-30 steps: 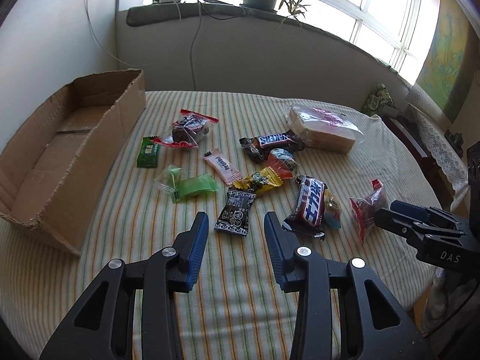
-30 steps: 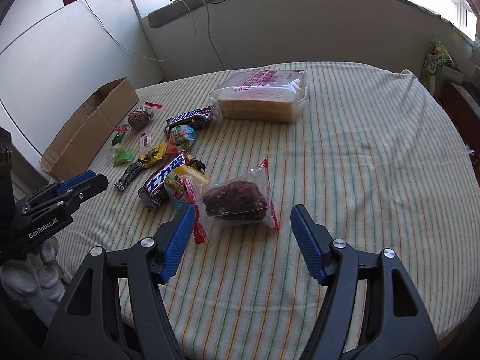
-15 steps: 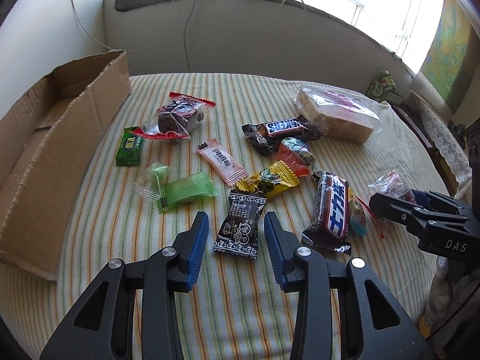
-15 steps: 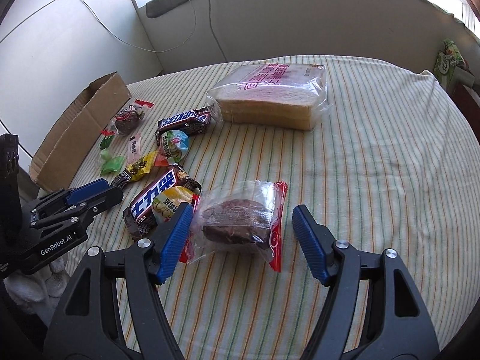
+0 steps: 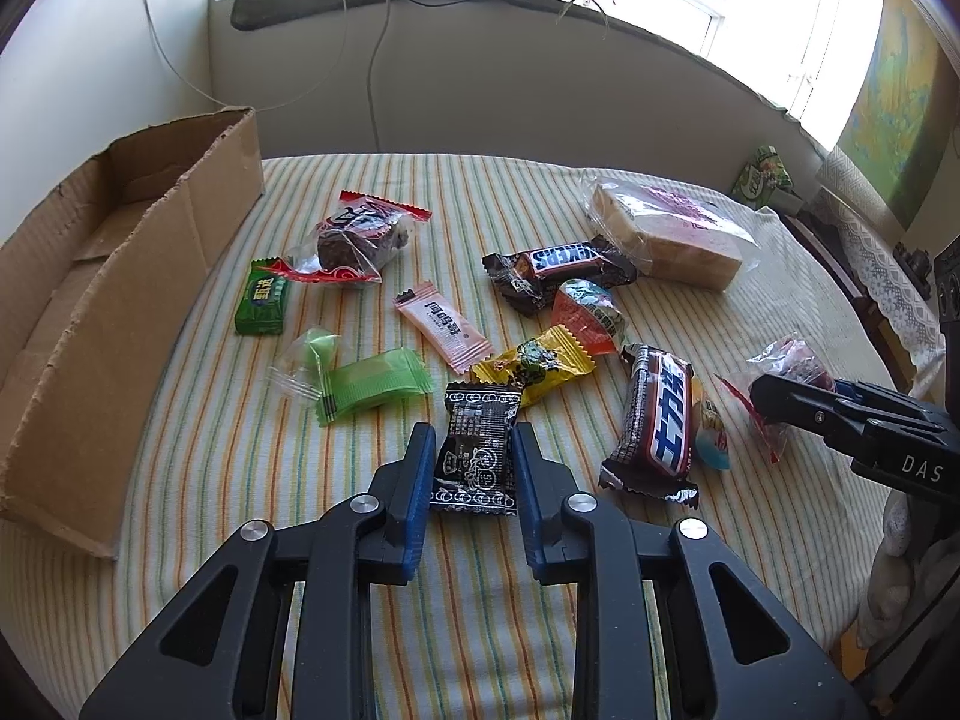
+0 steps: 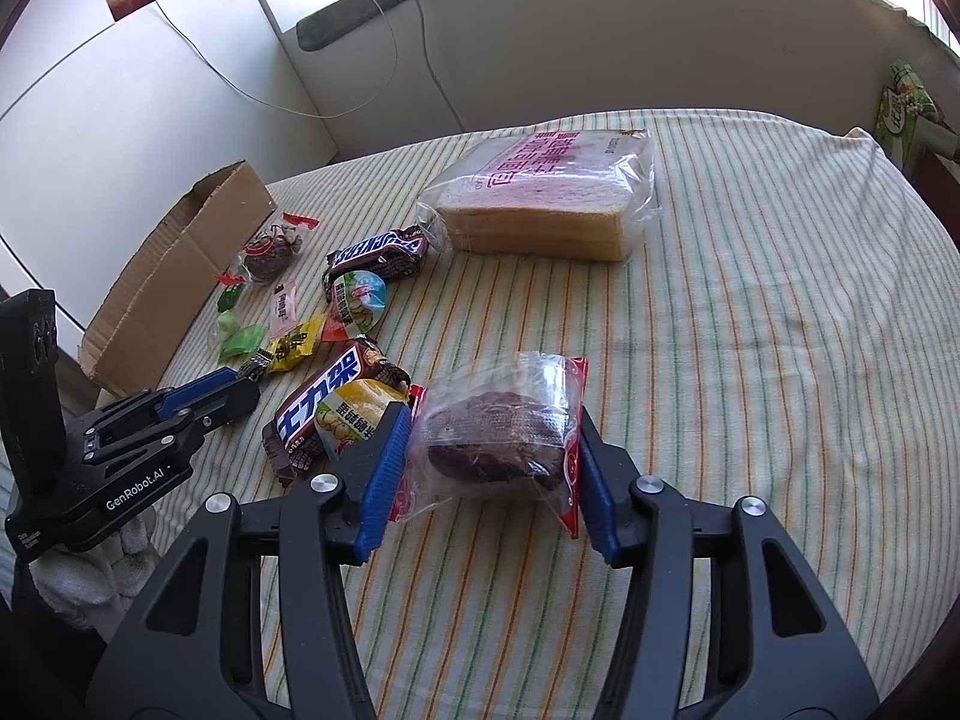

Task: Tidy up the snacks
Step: 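Carry the black packet toward the cardboard box while the right gripper grasps the bagged brown cake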

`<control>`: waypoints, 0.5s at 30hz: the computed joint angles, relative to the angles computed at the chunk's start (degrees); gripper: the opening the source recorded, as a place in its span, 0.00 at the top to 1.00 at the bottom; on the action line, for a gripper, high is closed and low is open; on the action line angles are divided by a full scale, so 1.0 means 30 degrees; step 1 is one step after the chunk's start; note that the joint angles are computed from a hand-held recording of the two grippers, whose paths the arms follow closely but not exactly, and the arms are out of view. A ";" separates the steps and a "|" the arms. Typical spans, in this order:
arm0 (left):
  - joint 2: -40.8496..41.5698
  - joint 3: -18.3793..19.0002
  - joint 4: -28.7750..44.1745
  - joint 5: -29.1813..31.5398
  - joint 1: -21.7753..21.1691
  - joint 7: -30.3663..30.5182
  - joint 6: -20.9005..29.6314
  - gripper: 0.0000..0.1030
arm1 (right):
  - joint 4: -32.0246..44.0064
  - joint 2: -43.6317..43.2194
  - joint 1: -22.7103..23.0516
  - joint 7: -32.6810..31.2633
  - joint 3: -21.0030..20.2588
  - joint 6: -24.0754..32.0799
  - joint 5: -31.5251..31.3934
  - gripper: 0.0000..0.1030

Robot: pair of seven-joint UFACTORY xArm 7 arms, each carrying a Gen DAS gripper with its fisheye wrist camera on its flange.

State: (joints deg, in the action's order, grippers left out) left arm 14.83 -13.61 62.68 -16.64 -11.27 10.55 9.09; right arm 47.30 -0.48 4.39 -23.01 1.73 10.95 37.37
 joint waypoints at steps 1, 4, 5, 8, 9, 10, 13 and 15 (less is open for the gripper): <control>-0.0058 -0.0095 -0.0052 -0.0135 0.0100 0.0093 -0.0032 0.77 | -0.0055 -0.0080 -0.0011 0.0032 -0.0006 -0.0090 -0.0050 0.48; -0.0290 -0.0251 -0.0246 -0.0475 0.0278 0.0259 -0.0175 0.77 | -0.0204 -0.0465 0.0033 0.0116 -0.0093 -0.0206 -0.0143 0.48; -0.0417 -0.0359 -0.0346 -0.0683 0.0391 0.0430 -0.0259 0.77 | -0.0205 -0.0583 0.0089 0.0119 -0.0133 -0.0229 -0.0141 0.48; -0.0893 -0.0454 -0.0685 -0.1135 0.0515 0.0794 -0.0613 0.77 | -0.0128 -0.0837 0.0335 0.0326 -0.0181 -0.0330 -0.0448 0.48; -0.1056 -0.0443 -0.0782 -0.1262 0.0544 0.0890 -0.0730 0.77 | -0.0122 -0.0917 0.0420 0.0518 -0.0161 -0.0412 -0.0714 0.48; -0.1231 -0.0467 -0.0887 -0.1454 0.0617 0.1044 -0.0856 0.77 | -0.0078 -0.0960 0.0522 0.0687 -0.0140 -0.0483 -0.0960 0.48; -0.1731 -0.0494 -0.1152 -0.2115 0.0811 0.1539 -0.1202 0.77 | 0.0227 -0.0951 0.0863 0.1060 -0.0062 -0.0467 -0.1506 0.48; -0.2086 -0.0372 -0.1372 -0.2453 0.0880 0.1811 -0.1476 0.77 | 0.0548 -0.0811 0.1066 0.1368 0.0052 -0.0446 -0.1954 0.48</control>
State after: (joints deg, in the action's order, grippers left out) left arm 8.57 -14.73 58.57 -24.00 -8.63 15.98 4.66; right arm 48.95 -2.92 7.59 -18.91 1.88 9.62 31.51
